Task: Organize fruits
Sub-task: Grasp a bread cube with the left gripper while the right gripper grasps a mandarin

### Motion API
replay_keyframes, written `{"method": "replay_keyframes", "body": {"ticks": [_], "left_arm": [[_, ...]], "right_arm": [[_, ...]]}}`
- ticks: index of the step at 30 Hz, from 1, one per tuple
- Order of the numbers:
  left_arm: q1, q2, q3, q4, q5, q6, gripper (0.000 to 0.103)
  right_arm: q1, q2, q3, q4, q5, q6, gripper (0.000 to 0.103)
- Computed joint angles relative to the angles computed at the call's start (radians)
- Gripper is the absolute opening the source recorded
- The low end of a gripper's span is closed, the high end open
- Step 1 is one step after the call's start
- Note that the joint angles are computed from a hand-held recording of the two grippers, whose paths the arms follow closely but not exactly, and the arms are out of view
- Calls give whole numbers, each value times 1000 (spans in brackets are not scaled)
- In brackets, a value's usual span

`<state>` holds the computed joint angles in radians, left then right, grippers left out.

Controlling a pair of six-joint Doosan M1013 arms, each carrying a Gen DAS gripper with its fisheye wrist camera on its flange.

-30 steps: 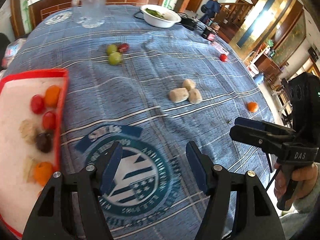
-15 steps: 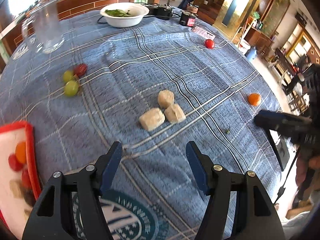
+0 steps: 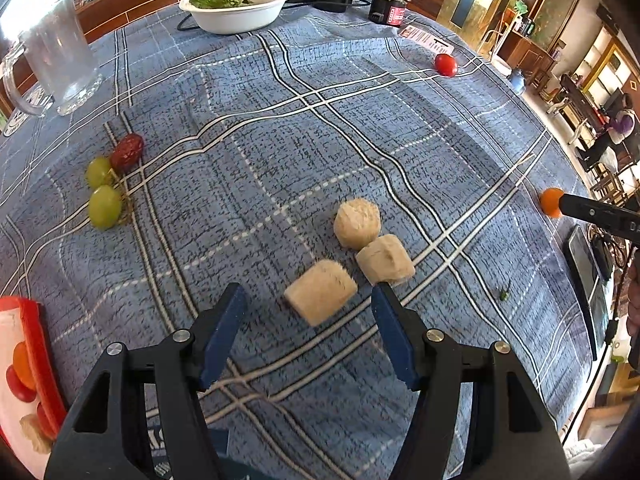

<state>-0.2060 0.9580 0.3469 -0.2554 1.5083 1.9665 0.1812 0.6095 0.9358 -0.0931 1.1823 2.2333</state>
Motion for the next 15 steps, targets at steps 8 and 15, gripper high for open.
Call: {"method": "replay_keyframes", "body": {"ticks": [8, 15], "left_arm": [[-8, 0, -2, 23, -19, 21, 38], [-1, -14, 26, -12, -22, 5, 31]], "right_arm": [[-7, 52, -62, -8, 88, -25, 39], [-3, 53, -65, -10, 89, -34, 37]]}}
